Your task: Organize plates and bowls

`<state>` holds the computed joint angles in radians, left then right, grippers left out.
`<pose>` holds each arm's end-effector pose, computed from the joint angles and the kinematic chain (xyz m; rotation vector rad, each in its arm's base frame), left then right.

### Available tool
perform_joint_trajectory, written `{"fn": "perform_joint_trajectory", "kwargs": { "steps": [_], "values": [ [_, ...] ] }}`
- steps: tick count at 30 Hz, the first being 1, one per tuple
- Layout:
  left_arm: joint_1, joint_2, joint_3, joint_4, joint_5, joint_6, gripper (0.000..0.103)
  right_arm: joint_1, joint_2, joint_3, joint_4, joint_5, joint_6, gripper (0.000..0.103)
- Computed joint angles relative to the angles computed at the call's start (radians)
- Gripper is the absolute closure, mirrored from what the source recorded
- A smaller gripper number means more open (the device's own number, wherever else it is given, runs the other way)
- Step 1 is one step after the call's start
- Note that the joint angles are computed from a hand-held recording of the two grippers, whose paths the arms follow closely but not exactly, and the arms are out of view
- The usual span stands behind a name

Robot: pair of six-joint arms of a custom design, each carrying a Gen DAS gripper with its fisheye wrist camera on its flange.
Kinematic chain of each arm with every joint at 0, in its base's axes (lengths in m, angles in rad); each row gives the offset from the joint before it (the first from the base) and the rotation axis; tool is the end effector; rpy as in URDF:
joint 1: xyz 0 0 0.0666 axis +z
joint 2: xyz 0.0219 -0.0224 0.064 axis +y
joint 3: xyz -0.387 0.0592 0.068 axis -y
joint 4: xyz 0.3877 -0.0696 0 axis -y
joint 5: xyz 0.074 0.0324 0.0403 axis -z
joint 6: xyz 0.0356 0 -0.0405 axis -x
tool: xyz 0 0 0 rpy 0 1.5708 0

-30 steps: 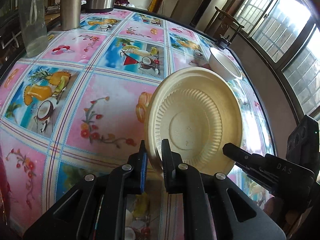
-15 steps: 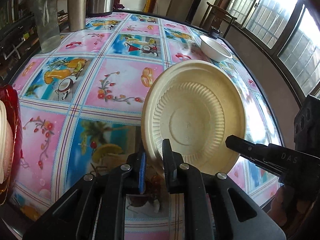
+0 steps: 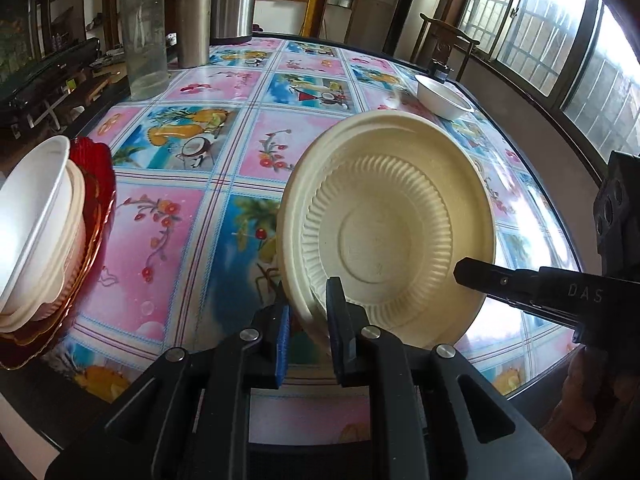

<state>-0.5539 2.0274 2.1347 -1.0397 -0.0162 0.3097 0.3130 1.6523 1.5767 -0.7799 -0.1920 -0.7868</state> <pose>0.5990 -0.3703 0.4014 0.3020 2.5172 -0.3320 0.5490 0.1844 0.3991 0.5069 2.4890 0.7042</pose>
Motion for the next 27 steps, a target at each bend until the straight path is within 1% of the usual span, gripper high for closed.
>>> {"fn": "perform_joint_trajectory", "kwargs": {
  "steps": [9,12,20,27],
  "values": [
    [0.013,-0.116,-0.184,0.084,-0.045,-0.013,0.088,0.059,0.025,0.037,-0.029,-0.003,0.041,0.092],
    [0.015,-0.141,-0.223,0.101,-0.056,-0.014,0.087,0.078,0.028,0.042,-0.039,-0.004,0.056,0.092],
    [0.021,-0.178,-0.280,0.139,-0.093,-0.021,0.087,0.117,0.038,0.057,-0.056,0.006,0.080,0.091],
    [0.029,-0.195,-0.310,0.162,-0.095,-0.018,0.087,0.133,0.051,0.074,-0.065,0.012,0.087,0.091]
  ]
}}
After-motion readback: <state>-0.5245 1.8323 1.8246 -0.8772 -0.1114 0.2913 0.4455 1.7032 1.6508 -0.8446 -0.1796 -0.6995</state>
